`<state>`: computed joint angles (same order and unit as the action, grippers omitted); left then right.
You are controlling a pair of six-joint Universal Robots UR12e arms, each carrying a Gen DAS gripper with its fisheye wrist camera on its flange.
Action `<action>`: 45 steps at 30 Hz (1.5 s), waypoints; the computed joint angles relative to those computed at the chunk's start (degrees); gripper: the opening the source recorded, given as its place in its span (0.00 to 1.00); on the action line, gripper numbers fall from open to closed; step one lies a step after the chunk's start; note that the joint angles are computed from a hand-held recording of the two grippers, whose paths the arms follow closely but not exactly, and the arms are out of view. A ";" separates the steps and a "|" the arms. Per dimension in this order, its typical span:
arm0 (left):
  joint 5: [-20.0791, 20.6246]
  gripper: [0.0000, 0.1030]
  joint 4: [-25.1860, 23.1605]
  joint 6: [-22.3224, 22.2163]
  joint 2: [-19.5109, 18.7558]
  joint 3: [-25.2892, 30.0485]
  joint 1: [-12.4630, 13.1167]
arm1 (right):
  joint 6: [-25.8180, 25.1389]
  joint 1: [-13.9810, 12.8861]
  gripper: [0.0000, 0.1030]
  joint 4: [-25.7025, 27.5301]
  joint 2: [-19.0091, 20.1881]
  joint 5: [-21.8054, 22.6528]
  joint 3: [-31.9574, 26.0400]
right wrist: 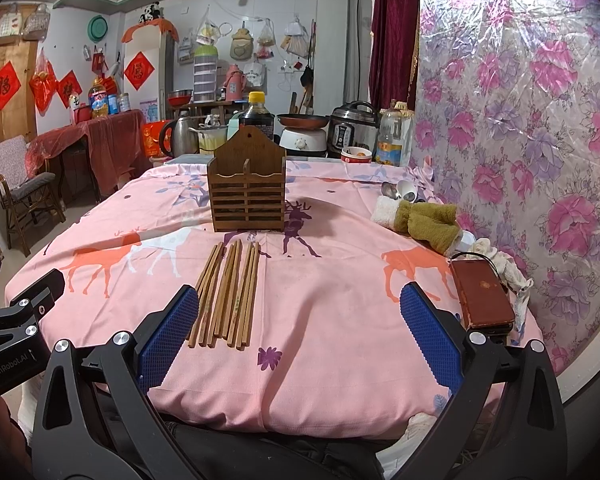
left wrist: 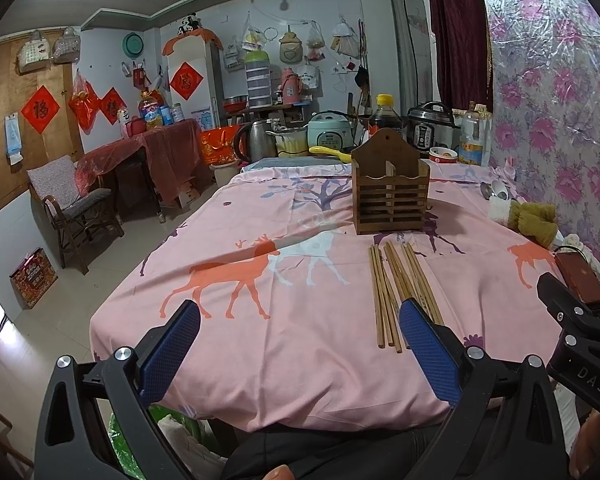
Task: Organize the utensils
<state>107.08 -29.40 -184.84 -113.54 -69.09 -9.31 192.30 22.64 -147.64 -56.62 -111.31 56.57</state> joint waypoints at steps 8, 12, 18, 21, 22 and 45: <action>-0.15 0.95 0.17 0.20 -0.07 -0.08 -0.11 | -0.01 -0.03 0.94 0.04 0.03 0.05 -0.02; -0.33 0.95 0.11 0.05 -0.08 -0.10 -0.15 | 0.26 -0.01 0.94 0.55 0.01 0.32 -0.08; -0.53 0.95 -1.85 -0.76 -0.36 0.46 0.21 | 2.57 -0.53 0.94 2.88 -0.04 3.26 0.00; -2.94 0.95 -4.66 -1.64 -0.80 1.49 1.42 | 4.87 -1.76 0.94 2.78 -0.38 6.23 0.31; -3.73 0.95 -5.84 -1.82 -1.05 1.82 1.73 | 5.89 -2.24 0.94 2.30 -0.48 7.04 0.52; -14.69 0.95 -22.91 7.96 -9.98 10.92 2.82 | 10.71 -5.30 0.94 13.11 4.46 10.12 -3.48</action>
